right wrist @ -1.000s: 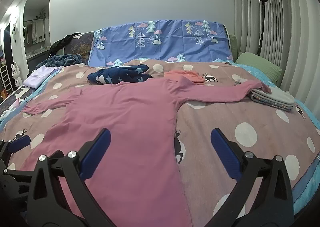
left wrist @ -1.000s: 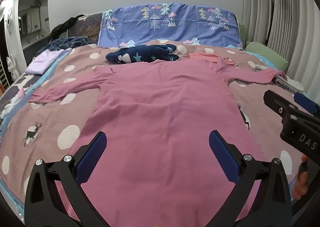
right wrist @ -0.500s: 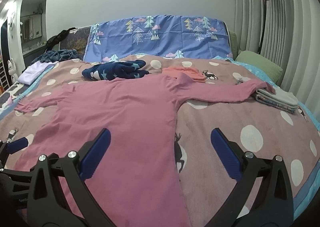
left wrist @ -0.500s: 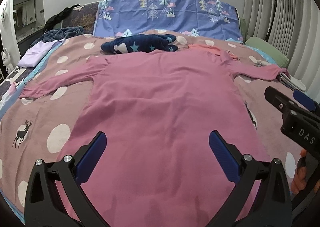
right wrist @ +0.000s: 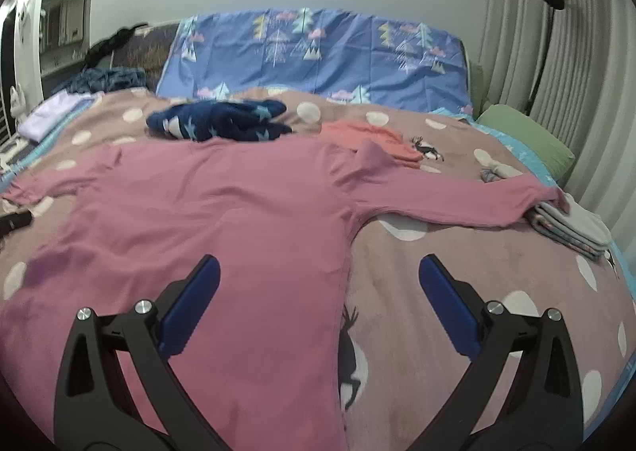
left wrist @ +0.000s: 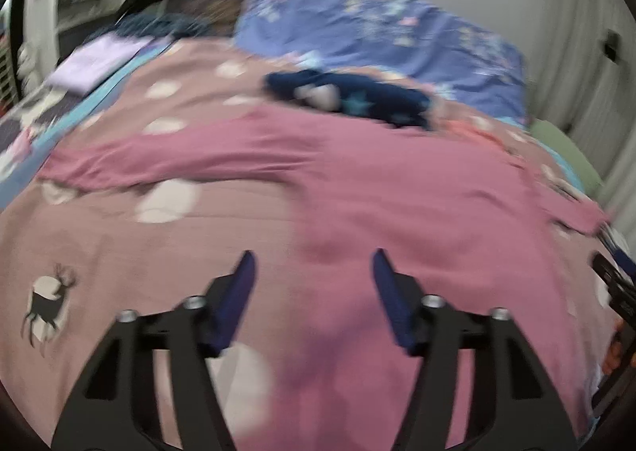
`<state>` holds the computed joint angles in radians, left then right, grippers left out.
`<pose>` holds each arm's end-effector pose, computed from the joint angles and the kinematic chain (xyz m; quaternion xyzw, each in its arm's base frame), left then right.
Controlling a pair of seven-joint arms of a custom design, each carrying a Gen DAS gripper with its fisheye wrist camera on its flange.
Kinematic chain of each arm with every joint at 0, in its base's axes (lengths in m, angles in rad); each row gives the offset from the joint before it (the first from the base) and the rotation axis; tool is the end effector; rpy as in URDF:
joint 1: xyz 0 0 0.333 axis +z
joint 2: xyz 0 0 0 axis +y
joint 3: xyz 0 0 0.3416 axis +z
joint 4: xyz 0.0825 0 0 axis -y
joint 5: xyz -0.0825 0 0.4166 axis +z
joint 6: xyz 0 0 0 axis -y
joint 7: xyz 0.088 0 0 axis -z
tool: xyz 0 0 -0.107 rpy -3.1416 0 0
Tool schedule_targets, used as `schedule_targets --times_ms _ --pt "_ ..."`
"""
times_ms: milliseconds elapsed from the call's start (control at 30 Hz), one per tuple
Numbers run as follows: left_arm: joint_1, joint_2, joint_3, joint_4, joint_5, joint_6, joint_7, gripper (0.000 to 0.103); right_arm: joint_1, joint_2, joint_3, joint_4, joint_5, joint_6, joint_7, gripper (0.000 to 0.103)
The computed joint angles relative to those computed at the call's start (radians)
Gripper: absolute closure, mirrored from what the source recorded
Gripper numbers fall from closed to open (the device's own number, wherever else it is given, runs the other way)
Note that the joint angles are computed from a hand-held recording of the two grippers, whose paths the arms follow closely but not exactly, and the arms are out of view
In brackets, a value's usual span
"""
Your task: Fold small clothes
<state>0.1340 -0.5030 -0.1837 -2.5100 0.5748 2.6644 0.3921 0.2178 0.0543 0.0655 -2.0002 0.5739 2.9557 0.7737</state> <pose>0.4535 -0.0457 0.5303 -0.8354 0.3929 -0.2482 0.2935 0.6264 0.1438 0.5420 -0.7818 0.4311 -0.2748 0.3570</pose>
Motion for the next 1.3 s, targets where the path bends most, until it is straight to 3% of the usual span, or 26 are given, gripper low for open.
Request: schedule_targets --times_ms 100,300,367,533,667,700,733,767,867,1033,1200,1300 --pt "0.043 -0.03 0.09 -0.058 -0.042 0.015 0.023 0.059 0.014 0.062 -0.016 0.058 -0.124 -0.019 0.109 0.002" --pt "0.218 -0.012 0.172 -0.092 -0.064 0.034 -0.002 0.06 0.042 0.163 -0.03 0.164 -0.275 -0.027 0.253 0.002" --pt "0.281 0.018 0.172 -0.081 -0.057 0.046 -0.041 0.06 0.055 0.194 -0.039 0.2 -0.319 -0.037 0.297 0.002" --pt "0.368 0.085 0.197 -0.058 -0.073 0.087 -0.115 0.06 0.074 0.242 -0.057 0.256 -0.396 -0.057 0.38 0.002" --pt "0.457 0.121 0.135 -0.017 0.027 0.079 -0.265 0.061 0.084 0.272 -0.068 0.283 -0.443 -0.059 0.423 0.002" --pt "0.457 0.126 0.129 -0.006 0.049 0.058 -0.288 0.075 0.079 0.271 -0.064 0.28 -0.444 -0.059 0.422 0.002" --pt "0.451 0.135 0.133 0.008 0.064 0.045 -0.297 0.099 0.077 0.276 -0.062 0.285 -0.447 -0.064 0.423 0.002" --pt "0.432 0.144 0.149 0.02 0.061 0.05 -0.287 0.101 0.075 0.28 -0.061 0.288 -0.45 -0.068 0.424 0.002" --pt "0.426 0.15 0.13 0.059 0.144 0.056 -0.33 0.101 0.064 0.288 -0.05 0.297 -0.445 -0.07 0.411 0.002" --pt "0.299 0.209 0.095 0.213 0.216 0.066 -0.226 0.101 0.031 0.297 -0.021 0.318 -0.389 -0.075 0.384 0.002" --pt "0.116 0.358 0.055 0.4 0.207 0.178 -0.043 0.101 -0.005 0.295 0.003 0.323 -0.313 -0.1 0.345 0.002" --pt "-0.006 0.475 0.053 0.495 0.06 0.242 0.175 0.101 -0.015 0.297 -0.001 0.324 -0.284 -0.113 0.346 0.002"
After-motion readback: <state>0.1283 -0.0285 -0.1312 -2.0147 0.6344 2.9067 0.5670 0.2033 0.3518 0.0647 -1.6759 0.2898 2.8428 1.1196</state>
